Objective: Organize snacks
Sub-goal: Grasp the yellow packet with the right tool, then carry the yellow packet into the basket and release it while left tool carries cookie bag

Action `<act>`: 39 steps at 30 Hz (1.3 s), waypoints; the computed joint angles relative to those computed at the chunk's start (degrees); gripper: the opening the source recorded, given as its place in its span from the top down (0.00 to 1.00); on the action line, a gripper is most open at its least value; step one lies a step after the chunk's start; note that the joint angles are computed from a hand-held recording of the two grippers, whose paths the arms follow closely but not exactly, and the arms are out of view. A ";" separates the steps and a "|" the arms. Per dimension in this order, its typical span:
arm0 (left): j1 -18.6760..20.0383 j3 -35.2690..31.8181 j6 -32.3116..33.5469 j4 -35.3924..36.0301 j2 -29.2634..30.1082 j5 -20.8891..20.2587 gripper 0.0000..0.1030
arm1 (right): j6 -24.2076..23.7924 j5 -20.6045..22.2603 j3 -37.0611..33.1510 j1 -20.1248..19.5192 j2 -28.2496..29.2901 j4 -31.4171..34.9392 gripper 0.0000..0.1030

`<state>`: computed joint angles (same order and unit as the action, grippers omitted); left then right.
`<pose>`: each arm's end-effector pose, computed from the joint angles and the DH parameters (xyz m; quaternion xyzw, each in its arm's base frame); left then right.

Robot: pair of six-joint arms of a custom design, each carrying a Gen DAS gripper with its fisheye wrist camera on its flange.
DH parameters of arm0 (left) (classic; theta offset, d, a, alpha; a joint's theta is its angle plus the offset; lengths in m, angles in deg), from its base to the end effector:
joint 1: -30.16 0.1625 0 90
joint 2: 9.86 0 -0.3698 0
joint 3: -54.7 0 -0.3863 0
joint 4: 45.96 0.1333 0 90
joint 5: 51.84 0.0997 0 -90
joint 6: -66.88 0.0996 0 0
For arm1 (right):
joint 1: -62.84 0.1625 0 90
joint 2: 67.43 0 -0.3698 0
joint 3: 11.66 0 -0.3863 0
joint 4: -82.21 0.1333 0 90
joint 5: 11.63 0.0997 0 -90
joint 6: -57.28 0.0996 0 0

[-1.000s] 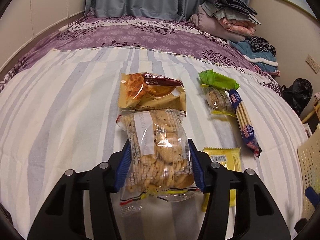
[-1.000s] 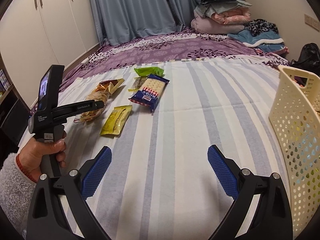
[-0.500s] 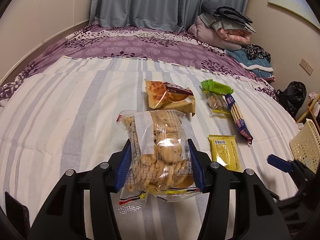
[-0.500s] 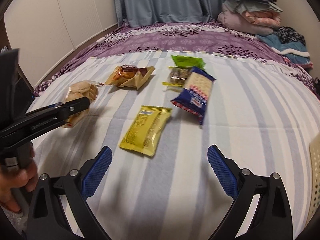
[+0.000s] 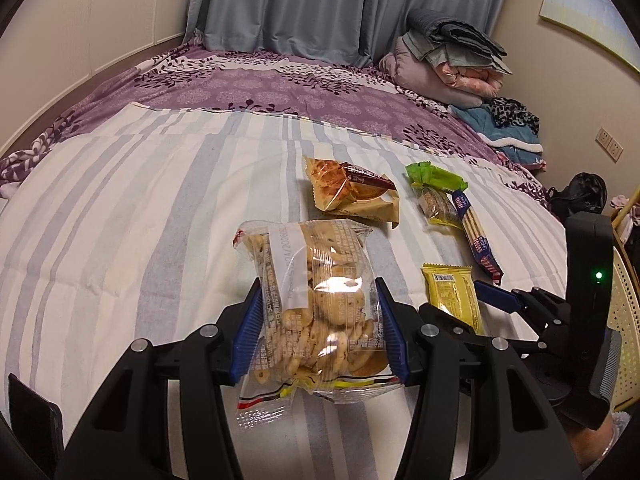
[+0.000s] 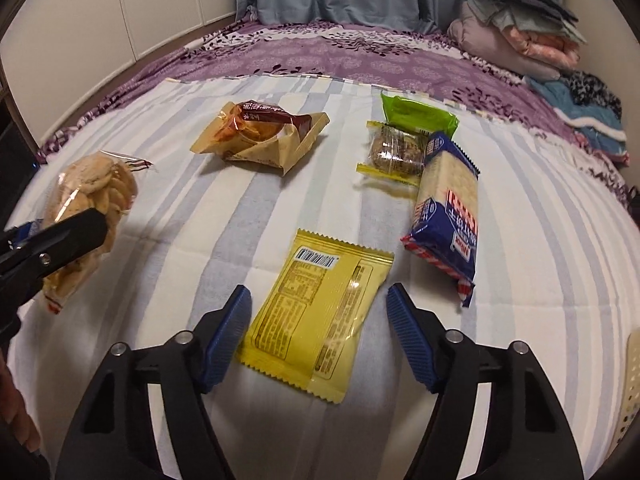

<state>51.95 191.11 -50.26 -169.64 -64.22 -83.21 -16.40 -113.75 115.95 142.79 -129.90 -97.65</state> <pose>-0.1942 -0.3128 -0.0285 -0.1468 0.8071 -0.4628 0.3360 0.0296 -0.4771 0.0932 0.4929 -0.8373 0.0897 0.2189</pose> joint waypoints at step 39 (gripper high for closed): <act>-5.09 -9.78 6.53 3.90 5.71 0.44 0.47 | 3.07 15.11 0.44 -11.55 -25.68 23.20 0.55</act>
